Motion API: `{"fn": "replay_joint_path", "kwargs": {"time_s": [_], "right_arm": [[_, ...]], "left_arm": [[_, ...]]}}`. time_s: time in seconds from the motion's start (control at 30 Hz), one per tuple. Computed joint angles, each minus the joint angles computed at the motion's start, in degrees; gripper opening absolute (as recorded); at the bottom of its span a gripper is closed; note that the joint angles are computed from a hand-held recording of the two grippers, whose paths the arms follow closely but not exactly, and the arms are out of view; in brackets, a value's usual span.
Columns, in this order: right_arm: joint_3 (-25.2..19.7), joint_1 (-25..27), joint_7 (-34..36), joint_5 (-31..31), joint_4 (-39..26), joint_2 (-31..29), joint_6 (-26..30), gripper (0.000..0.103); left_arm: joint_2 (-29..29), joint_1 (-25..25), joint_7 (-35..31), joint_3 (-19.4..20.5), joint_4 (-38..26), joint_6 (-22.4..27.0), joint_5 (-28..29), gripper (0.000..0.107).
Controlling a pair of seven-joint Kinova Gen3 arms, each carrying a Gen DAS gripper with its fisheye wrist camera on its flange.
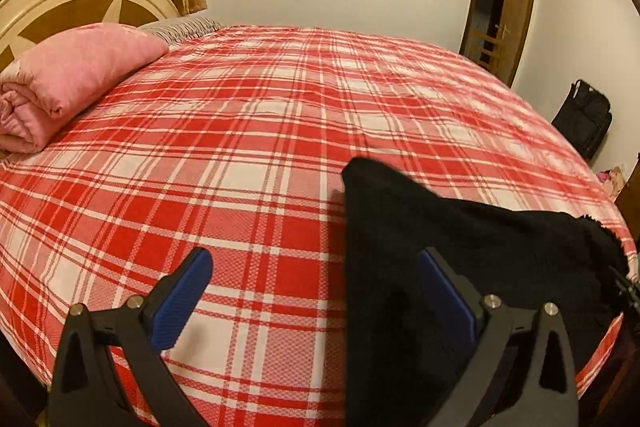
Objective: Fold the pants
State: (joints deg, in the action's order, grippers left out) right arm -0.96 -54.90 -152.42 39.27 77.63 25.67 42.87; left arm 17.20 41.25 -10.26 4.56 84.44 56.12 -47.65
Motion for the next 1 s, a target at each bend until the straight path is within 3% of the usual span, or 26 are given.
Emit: {"fn": "replay_joint_path", "kwargs": {"time_s": [0.1, 0.2, 0.27, 0.33, 0.37, 0.5, 0.6, 0.67, 0.7, 0.77, 0.8, 0.9, 0.93, 1.0], "right_arm": [[0.79, -1.39, -2.25, 3.82, 0.98, 0.18, -0.61, 0.013], [-4.53, 4.41, -4.20, 3.56, 3.54, -2.18, -4.38, 0.023], [-4.36, 5.84, -8.65, 3.41, 6.91, -5.42, -9.03, 0.043], [-1.43, 5.22, -12.09, 4.65, 8.52, -7.46, -12.72, 0.061], [-1.24, 5.68, -12.42, 4.90, 8.22, -7.67, -13.53, 0.064], [-9.22, 13.77, -5.61, 2.14, 0.06, -2.53, -11.48, 0.064], [-17.18, 19.86, 1.38, -0.47, -7.90, 3.99, -7.13, 0.064], [-19.80, 21.73, 5.63, -3.65, -12.16, 7.17, -4.45, 0.064], [-19.61, 21.59, 6.82, -4.74, -13.68, 8.31, -3.41, 0.063], [-18.82, 21.24, 8.69, -7.38, -15.16, 9.10, -2.58, 0.035], [-18.37, 20.34, 9.78, -7.78, -16.37, 9.56, -1.53, 0.035], [-13.08, 14.44, 14.03, -5.67, -18.50, 9.75, 2.35, 0.021], [-12.59, 13.98, 14.09, -5.87, -18.15, 9.27, 1.91, 0.014], [-9.28, 11.29, 11.83, -3.87, -15.92, 7.31, -0.33, 0.013]], "left_arm": [[2.18, -0.29, -2.62, 0.27, -2.42, 1.77, 1.88, 0.103], [3.94, 0.40, -4.61, -0.32, -4.26, 3.69, 2.74, 0.103], [4.72, 0.80, -6.01, -0.82, -5.40, 5.26, 3.21, 0.103], [4.56, 1.02, -6.48, -1.38, -5.77, 5.87, 3.39, 0.103], [4.39, 1.16, -6.42, -1.65, -5.93, 6.16, 3.23, 0.103], [4.35, 1.50, -7.01, -2.23, -7.74, 6.35, 1.08, 0.103], [6.11, 1.08, -9.45, -2.33, -11.45, 6.45, 1.00, 0.103], [7.90, 0.96, -10.77, -2.93, -14.27, 7.04, 1.64, 0.103], [9.30, 0.63, -11.94, -3.15, -16.54, 8.16, 2.79, 0.103], [11.16, 0.04, -13.55, -3.91, -19.26, 8.76, 5.15, 0.103], [11.89, -0.38, -13.62, -3.91, -19.85, 8.65, 5.52, 0.103], [14.75, -1.18, -14.51, -5.43, -22.68, 10.76, 9.60, 0.103], [15.03, -1.53, -14.27, -5.76, -22.65, 10.70, 10.78, 0.103], [14.56, -2.90, -12.68, -6.11, -20.65, 8.80, 13.70, 0.103]]}}
